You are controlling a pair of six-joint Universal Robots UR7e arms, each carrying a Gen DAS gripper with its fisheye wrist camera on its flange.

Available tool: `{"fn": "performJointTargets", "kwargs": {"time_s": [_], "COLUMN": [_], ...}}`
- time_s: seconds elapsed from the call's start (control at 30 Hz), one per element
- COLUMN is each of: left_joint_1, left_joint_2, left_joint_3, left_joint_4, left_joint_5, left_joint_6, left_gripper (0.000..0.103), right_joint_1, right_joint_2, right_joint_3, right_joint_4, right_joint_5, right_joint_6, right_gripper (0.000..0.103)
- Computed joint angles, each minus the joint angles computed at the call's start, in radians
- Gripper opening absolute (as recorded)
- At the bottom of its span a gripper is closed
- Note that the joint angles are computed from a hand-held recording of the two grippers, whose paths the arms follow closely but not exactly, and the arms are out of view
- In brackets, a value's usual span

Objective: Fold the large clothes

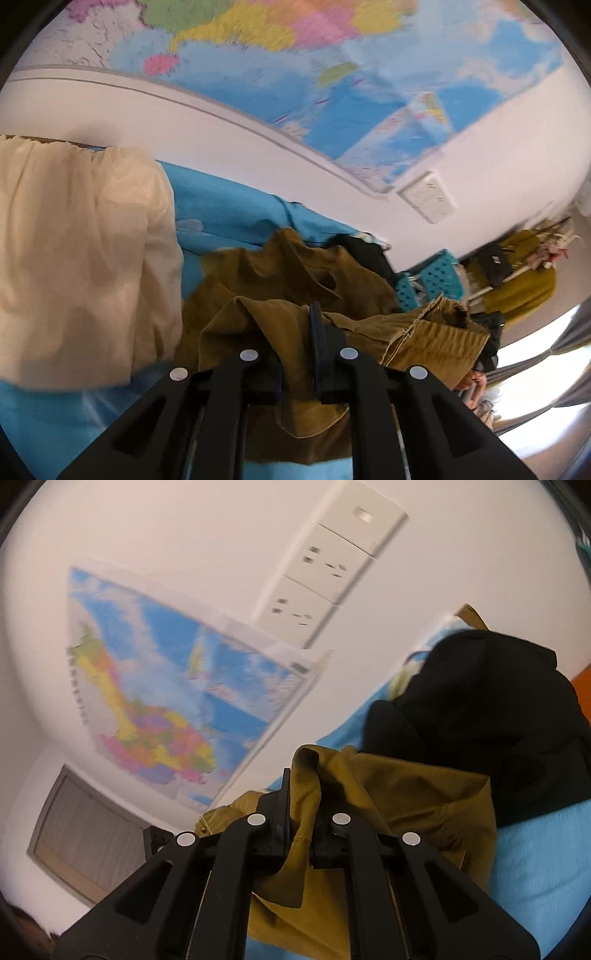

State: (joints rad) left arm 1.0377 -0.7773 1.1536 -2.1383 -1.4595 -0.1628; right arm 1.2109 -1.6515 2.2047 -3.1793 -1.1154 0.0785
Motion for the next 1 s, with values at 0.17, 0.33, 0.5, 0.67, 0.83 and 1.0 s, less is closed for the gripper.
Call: {"fn": "performJointTargets", "kwargs": {"time_s": [0.17, 0.33, 0.5, 0.67, 0.83, 1.0], "left_joint_1": [0.031, 0.056, 0.074, 0.097, 0.103, 0.086], "left_joint_2": [0.128, 0.245, 0.312, 0.33, 0.319, 0.272], "left_joint_3": [-0.179, -0.344, -0.433, -0.462, -0.448, -0.362], "left_joint_4": [0.103, 0.205, 0.268, 0.286, 0.264, 0.168], "left_joint_5": [0.024, 0.054, 0.072, 0.025, -0.023, -0.06], "left_joint_6": [-0.029, -0.057, -0.081, -0.096, -0.098, -0.093], "left_gripper": [0.011, 0.011, 0.013, 0.013, 0.029, 0.076], "right_joint_1": [-0.001, 0.0, -0.001, 0.089, 0.348, 0.437], "right_joint_2": [0.099, 0.176, 0.172, 0.111, 0.256, 0.478], "right_joint_3": [-0.105, -0.188, -0.179, -0.078, -0.118, -0.232], "right_joint_4": [0.047, 0.094, 0.053, -0.097, -0.08, -0.07], "right_joint_5": [-0.063, -0.131, -0.195, -0.242, -0.572, -0.795], "right_joint_6": [0.05, 0.081, 0.152, -0.035, -0.421, -0.619], "right_gripper": [0.006, 0.012, 0.076, 0.071, 0.066, 0.05]}}
